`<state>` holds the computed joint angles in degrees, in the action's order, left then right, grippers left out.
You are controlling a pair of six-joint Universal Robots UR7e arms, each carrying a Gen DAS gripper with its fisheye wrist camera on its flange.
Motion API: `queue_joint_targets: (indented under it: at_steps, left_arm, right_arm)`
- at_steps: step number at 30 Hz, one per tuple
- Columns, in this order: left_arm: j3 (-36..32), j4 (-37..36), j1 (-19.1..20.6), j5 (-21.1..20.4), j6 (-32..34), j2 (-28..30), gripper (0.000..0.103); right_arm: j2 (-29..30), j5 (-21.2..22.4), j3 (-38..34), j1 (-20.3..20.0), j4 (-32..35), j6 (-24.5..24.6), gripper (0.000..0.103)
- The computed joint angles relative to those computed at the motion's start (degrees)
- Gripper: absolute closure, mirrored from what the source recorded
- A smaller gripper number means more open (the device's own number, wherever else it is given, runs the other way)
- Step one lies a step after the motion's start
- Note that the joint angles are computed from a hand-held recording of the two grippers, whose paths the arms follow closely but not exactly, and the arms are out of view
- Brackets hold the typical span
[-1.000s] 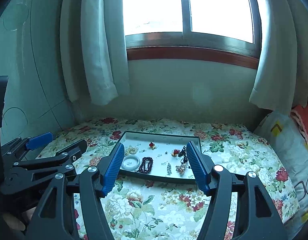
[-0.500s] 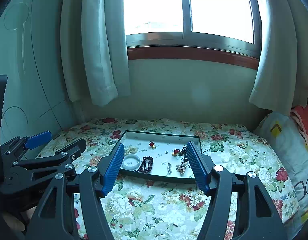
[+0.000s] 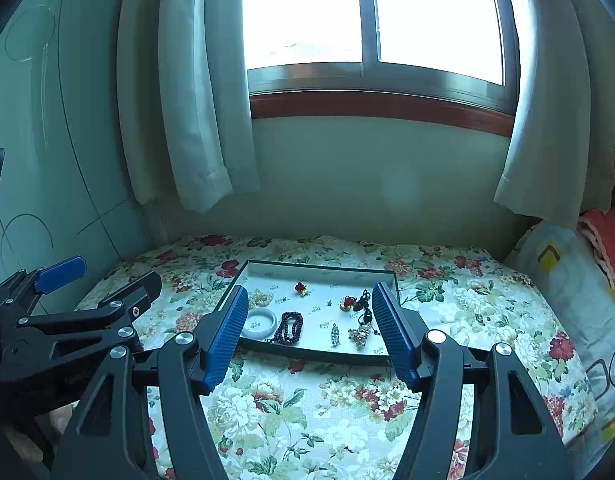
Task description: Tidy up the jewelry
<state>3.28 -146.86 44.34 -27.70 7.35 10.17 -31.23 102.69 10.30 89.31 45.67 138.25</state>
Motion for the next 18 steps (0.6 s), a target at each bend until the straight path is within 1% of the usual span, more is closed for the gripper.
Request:
queue_joint_targets:
  at_steps: [2, 5, 8, 12, 18]
  left_arm:
    - [-0.02, -0.19, 0.05, -0.10, -0.07, 0.04, 0.005]
    - [4.91, -1.03, 0.25, -0.97, -1.56, -2.60, 0.005]
    - [5.25, -1.58, 0.30, -1.10, -0.86, -2.64, 0.005]
    - [7.55, -2.77, 0.38, -1.53, -1.01, -3.66, 0.005]
    - [8.15, -1.49, 0.49, -1.36, -2.60, -4.00, 0.005]
  right_arm:
    - [0.47, 0.06, -0.87, 0.03, 0.40, 0.00, 0.039]
    - [0.51, 0.09, -1.03, 0.02, 0.50, 0.02, 0.039]
    - [0.38, 0.11, -0.69, -0.03, 0.27, -0.04, 0.039]
    - [0.21, 0.16, -0.37, -0.06, 0.15, 0.01, 0.039]
    - [-0.08, 0.15, 0.30, -0.26, -0.27, 0.13, 0.039]
